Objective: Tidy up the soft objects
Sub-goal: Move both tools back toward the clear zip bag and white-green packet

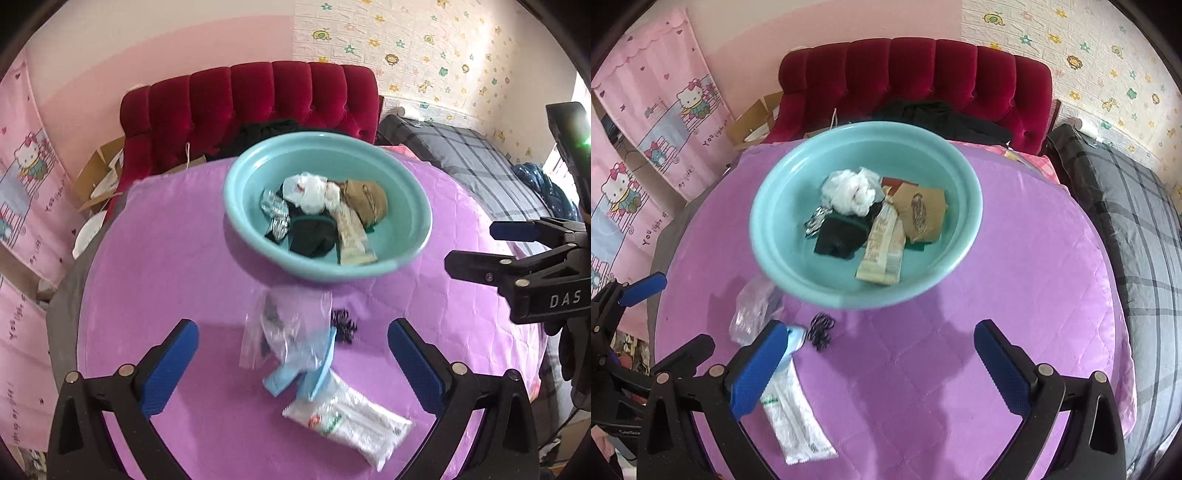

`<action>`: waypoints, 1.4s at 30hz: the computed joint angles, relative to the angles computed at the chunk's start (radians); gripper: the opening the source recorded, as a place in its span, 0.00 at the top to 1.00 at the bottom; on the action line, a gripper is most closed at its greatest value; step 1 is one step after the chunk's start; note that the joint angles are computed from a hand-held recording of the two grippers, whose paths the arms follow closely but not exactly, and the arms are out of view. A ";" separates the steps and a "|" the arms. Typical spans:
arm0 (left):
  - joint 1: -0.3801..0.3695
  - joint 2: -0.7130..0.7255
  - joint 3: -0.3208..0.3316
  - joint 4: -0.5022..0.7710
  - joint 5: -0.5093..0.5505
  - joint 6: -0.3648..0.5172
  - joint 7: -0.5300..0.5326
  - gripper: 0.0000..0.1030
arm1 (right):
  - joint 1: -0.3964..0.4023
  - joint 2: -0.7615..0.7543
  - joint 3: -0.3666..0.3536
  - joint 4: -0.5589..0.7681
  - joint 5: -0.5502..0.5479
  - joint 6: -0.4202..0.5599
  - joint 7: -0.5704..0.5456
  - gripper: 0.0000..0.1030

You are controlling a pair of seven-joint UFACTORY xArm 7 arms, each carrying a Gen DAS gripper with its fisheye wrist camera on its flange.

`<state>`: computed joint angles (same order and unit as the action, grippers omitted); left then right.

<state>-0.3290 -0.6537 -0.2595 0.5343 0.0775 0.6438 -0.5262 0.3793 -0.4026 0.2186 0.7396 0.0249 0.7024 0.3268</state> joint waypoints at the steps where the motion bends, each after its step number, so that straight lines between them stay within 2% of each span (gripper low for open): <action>1: -0.007 -0.018 0.000 -0.015 -0.007 0.004 -0.005 0.00 | 0.003 -0.010 0.002 -0.008 0.002 0.000 0.003 0.00; 15: -0.090 -0.218 -0.005 -0.201 -0.079 0.054 -0.058 0.00 | 0.062 -0.145 0.034 -0.157 0.034 0.006 0.075 0.00; 22: -0.134 -0.260 -0.001 -0.269 -0.104 0.053 -0.080 0.00 | 0.093 -0.165 0.039 -0.227 0.052 0.002 0.109 0.00; 34: -0.121 -0.160 0.013 -0.267 -0.075 -0.066 -0.042 0.00 | 0.100 -0.187 0.055 -0.284 0.023 -0.003 0.180 0.00; 42: -0.095 -0.040 0.030 -0.234 -0.054 -0.187 0.011 0.00 | 0.095 -0.166 0.064 -0.314 -0.004 -0.029 0.238 0.00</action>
